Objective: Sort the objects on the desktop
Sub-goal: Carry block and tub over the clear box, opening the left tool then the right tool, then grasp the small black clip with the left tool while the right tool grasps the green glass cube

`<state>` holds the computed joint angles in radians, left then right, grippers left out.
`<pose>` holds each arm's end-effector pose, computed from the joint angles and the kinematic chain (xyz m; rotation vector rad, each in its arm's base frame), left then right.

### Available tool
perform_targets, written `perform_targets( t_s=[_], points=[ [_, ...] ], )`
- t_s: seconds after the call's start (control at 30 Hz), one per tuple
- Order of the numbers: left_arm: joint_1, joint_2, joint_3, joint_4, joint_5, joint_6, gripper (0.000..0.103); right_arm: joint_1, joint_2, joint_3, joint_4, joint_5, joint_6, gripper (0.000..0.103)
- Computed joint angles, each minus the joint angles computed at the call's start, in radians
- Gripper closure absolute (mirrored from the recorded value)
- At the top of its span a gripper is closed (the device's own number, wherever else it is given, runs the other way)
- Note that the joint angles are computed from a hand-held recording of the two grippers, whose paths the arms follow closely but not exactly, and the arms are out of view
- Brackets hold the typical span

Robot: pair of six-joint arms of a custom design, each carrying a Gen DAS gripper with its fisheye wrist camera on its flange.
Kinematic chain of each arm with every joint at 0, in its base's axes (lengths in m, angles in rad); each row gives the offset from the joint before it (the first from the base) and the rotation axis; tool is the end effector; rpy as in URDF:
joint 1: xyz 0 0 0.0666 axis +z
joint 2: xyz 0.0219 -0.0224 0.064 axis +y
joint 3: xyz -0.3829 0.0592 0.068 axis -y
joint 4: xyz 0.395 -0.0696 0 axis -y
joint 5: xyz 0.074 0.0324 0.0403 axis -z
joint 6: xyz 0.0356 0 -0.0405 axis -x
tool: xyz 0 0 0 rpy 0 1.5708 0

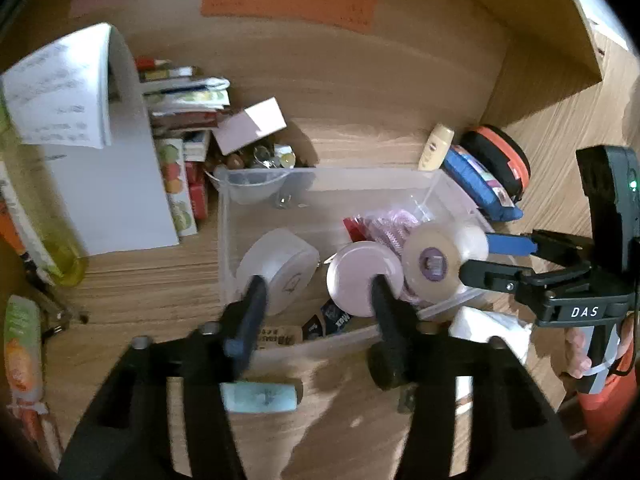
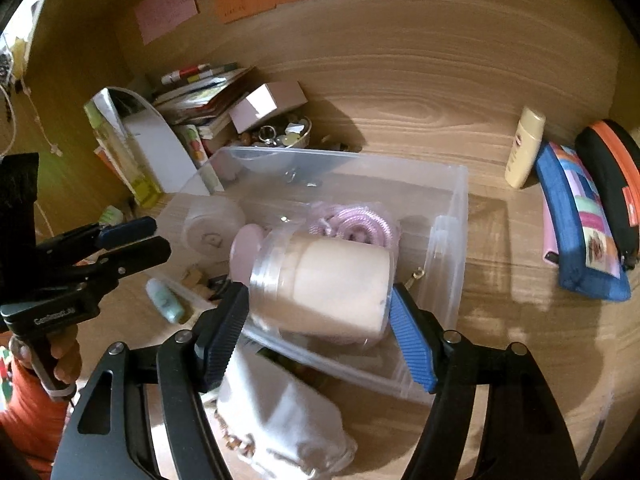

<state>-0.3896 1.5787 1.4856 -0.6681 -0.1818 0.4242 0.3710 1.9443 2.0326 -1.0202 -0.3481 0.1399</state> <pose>0.5250 -0.2090 0.4009 -0.1309 2.3211 -0.1995 0.6316 0.2583 0.4107 -0.7714 2.3790 0.5313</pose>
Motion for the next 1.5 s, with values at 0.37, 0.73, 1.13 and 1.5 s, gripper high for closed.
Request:
perform_targets(
  t_s=[0.37, 0.73, 1.13, 1.5],
  points=[
    [-0.043, -0.141, -0.100, -0.007, -0.094, 0.015, 0.028, 0.033, -0.212, -0.241, 0.210, 0.034, 0.020, 0.019],
    [-0.089, -0.298, -0.303, -0.048, -0.156, 0.087, 0.026, 0.103, -0.307, -0.414, 0.304, 0.061, 0.090, 0.019],
    [-0.131, -0.390, -0.490, -0.033, -0.108, 0.218, 0.026, 0.153, -0.204, -0.375, 0.161, 0.039, 0.187, 0.043],
    [-0.167, -0.381, -0.524, -0.003, -0.094, 0.213, 0.041, 0.157, -0.165, -0.335, 0.114, 0.132, 0.234, 0.046]
  ],
)
